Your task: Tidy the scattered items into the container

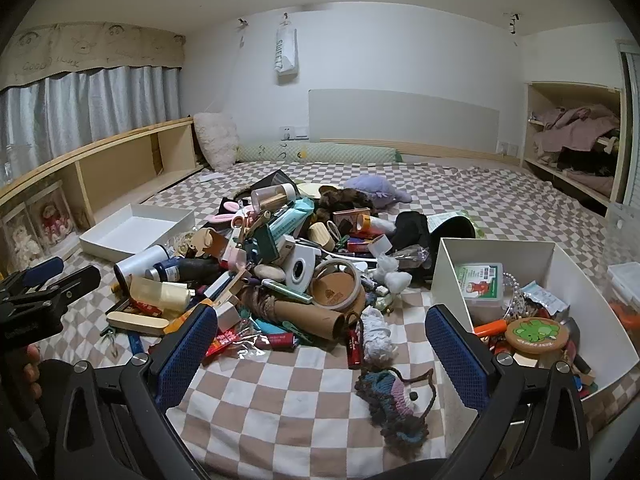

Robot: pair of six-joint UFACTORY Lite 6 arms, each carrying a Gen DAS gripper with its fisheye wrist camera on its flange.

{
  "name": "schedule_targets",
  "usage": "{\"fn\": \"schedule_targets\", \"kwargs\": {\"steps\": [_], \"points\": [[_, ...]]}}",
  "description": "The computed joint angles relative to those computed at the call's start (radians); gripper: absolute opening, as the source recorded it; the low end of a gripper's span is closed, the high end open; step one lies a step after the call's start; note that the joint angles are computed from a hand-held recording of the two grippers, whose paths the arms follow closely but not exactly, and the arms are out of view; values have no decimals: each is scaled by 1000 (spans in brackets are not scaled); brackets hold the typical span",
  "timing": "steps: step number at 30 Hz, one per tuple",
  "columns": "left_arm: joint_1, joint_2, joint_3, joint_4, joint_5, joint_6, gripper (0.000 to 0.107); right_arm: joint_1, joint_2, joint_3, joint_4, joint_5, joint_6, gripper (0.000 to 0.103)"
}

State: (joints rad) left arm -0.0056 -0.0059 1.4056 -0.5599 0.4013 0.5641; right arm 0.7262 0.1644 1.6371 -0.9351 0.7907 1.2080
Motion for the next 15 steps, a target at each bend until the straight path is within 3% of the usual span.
{"fn": "schedule_targets", "kwargs": {"steps": [6,12,15], "points": [[-4,6,4,13,-13,-10,103,3,-5,-2,0,6,5,103],[-54,-22,-21,147,-42,-149,103,2,9,15,0,11,1,103],[-48,-1,-11,118,-42,-123,103,3,12,21,4,12,-4,103]]}}
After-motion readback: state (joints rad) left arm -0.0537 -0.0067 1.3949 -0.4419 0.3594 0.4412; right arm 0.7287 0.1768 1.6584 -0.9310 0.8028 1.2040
